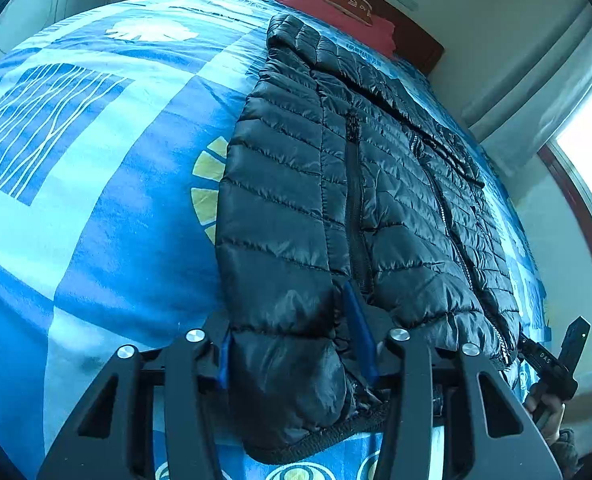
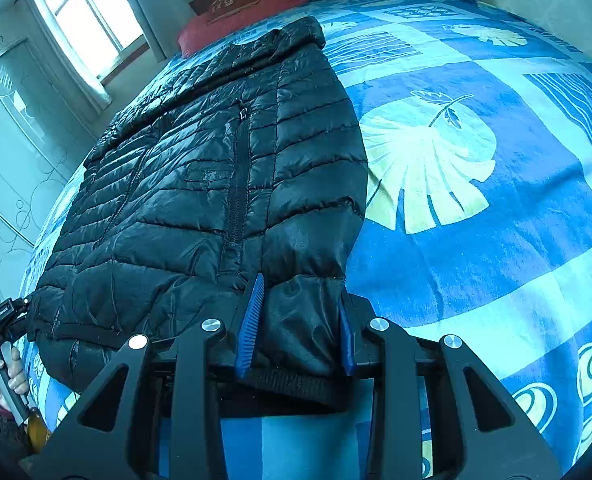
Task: Fold large clothes
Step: 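Grasp the jacket hem with both grippers and lift it toward the collar, then hold the hem with both grippers and fold it up toward the collar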
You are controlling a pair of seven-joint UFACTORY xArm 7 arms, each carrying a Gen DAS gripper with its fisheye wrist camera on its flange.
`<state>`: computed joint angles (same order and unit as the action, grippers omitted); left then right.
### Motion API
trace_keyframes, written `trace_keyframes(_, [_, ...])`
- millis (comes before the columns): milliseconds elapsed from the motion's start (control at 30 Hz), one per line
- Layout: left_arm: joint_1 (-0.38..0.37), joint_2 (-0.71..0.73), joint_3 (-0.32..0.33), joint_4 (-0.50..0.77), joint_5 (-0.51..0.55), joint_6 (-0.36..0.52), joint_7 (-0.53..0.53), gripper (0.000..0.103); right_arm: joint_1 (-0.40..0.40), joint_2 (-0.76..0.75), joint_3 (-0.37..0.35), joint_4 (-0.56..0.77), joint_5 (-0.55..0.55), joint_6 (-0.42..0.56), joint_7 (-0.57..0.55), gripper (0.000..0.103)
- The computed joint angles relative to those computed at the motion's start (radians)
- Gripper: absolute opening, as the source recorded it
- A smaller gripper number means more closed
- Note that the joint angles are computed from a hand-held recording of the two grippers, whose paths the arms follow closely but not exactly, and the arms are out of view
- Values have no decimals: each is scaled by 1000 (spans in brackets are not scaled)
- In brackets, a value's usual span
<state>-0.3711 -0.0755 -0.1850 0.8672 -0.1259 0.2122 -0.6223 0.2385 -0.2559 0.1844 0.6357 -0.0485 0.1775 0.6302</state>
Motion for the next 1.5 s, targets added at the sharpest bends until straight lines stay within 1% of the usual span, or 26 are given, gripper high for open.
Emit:
trace_keyframes(100, [-1,-5,1,2,-5,13,4,42,-35,-1,34,-6,-53,-12,44,32])
trace_keyframes(200, [1,-5,-1,-5,-1,3,-8,39,-20,0,15,-29,-41,-63,36,32])
trace_keyframes(300, [0,-8,-2,-15,-2,-17,-25,33,-15,-2,10,-49,-27,-109,29,31])
trace_keyframes(333, [-8,-9,3,-19,-31,-27,-5,28,-11,-2,6,-55,-20,-122,26,31])
trace_keyframes(367, [-17,-10,8,-23,-65,-40,17,22,3,-2,-7,-61,-7,-137,11,31])
trace_keyframes(400, [-19,-11,8,-25,-73,-46,22,21,23,-2,-26,-66,14,-149,-4,29])
trace_keyframes(467, [-14,-15,2,-27,-53,-51,12,17,89,-4,-86,-76,81,-169,-48,27])
trace_keyframes(500, [-13,-15,0,-26,-46,-52,7,16,121,-4,-115,-79,110,-175,-74,26])
trace_keyframes(567, [-28,-21,11,-32,-91,-67,42,14,138,-4,-129,-75,142,-169,-103,25])
trace_keyframes(700, [-71,-22,41,-37,-241,-95,159,13,117,-4,-101,-62,161,-153,-121,20])
trace_keyframes(800, [-75,-24,43,-33,-278,-93,203,12,103,-8,-81,-61,165,-154,-121,17])
trace_keyframes(867, [-78,-30,43,-34,-301,-98,226,11,142,-15,-113,-63,202,-159,-140,15])
trace_keyframes(933, [-82,-40,44,-39,-320,-110,238,11,156,-26,-122,-63,220,-153,-153,14])
trace_keyframes(1000, [-75,-46,38,-40,-304,-114,226,11,168,-44,-129,-64,235,-144,-166,13])
trace_keyframes(1100, [-70,-62,35,-46,-278,-112,207,11,232,-81,-184,-76,291,-139,-214,12])
trace_keyframes(1167, [-73,-83,37,-54,-275,-105,199,10,264,-120,-205,-92,329,-140,-228,12])
trace_keyframes(1233, [-64,-105,31,-56,-246,-84,170,10,281,-159,-215,-103,356,-130,-228,12])
trace_keyframes(1367, [-65,-185,21,-75,-205,-34,126,10,291,-256,-205,-132,386,-98,-207,12])
trace_keyframes(1467, [-90,-256,31,-101,-209,-11,113,10,300,-333,-198,-161,404,-75,-178,12])
trace_keyframes(1500, [-98,-271,34,-108,-211,-9,109,10,294,-368,-184,-176,407,-61,-159,12])
